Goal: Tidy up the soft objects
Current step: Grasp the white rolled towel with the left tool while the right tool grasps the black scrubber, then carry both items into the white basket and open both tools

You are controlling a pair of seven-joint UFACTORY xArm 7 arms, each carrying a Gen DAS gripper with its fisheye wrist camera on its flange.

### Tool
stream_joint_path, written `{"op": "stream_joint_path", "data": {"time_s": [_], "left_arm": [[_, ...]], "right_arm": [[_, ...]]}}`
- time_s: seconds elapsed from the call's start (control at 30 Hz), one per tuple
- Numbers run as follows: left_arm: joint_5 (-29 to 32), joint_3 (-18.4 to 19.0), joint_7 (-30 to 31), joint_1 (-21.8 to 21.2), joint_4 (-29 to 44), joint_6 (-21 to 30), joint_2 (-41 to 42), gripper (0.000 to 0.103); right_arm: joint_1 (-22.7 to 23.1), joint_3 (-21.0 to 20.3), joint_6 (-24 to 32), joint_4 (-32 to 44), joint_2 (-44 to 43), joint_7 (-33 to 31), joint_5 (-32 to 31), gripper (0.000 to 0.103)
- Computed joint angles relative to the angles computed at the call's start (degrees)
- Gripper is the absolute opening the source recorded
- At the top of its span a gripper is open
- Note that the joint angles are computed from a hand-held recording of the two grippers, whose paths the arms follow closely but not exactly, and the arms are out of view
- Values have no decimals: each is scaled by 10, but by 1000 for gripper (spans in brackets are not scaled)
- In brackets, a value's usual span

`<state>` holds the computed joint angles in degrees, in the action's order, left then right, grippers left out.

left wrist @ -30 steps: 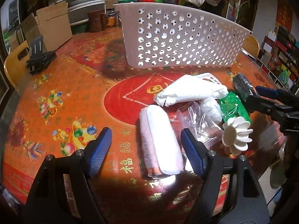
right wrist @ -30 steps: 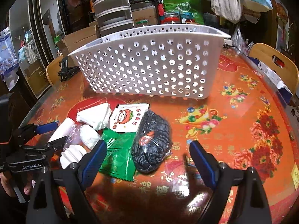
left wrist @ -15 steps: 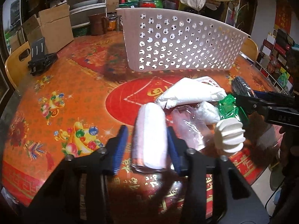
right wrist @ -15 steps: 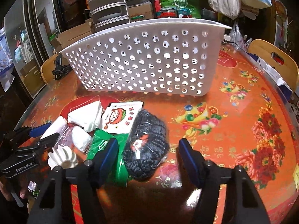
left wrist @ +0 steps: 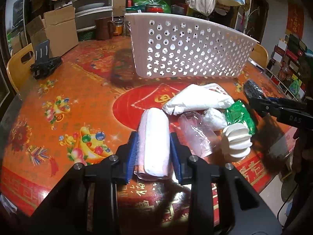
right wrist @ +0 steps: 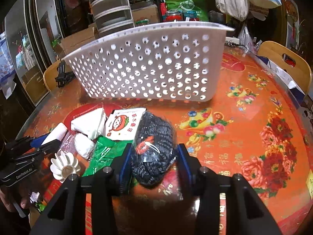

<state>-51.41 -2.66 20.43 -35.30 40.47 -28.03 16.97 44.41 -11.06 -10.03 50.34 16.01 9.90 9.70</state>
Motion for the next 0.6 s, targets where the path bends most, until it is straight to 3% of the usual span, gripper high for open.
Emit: {"op": "stream_joint_path", "data": {"time_s": [0.27,0.43,0.6], "left_arm": [[-30,-11,27,-5,-5,-21,-20,30],[-57,-27,58,-2,-4,-31,-44,30],[-92,-42,101,8,7,-27,-68,30]], "right_arm": [[57,-47,-24,-30,-32,-45,53,45],[113,-85,-37,-43,-56,-107,116,45],[131,-91,-39,-44,-78,-170,173,45]]}}
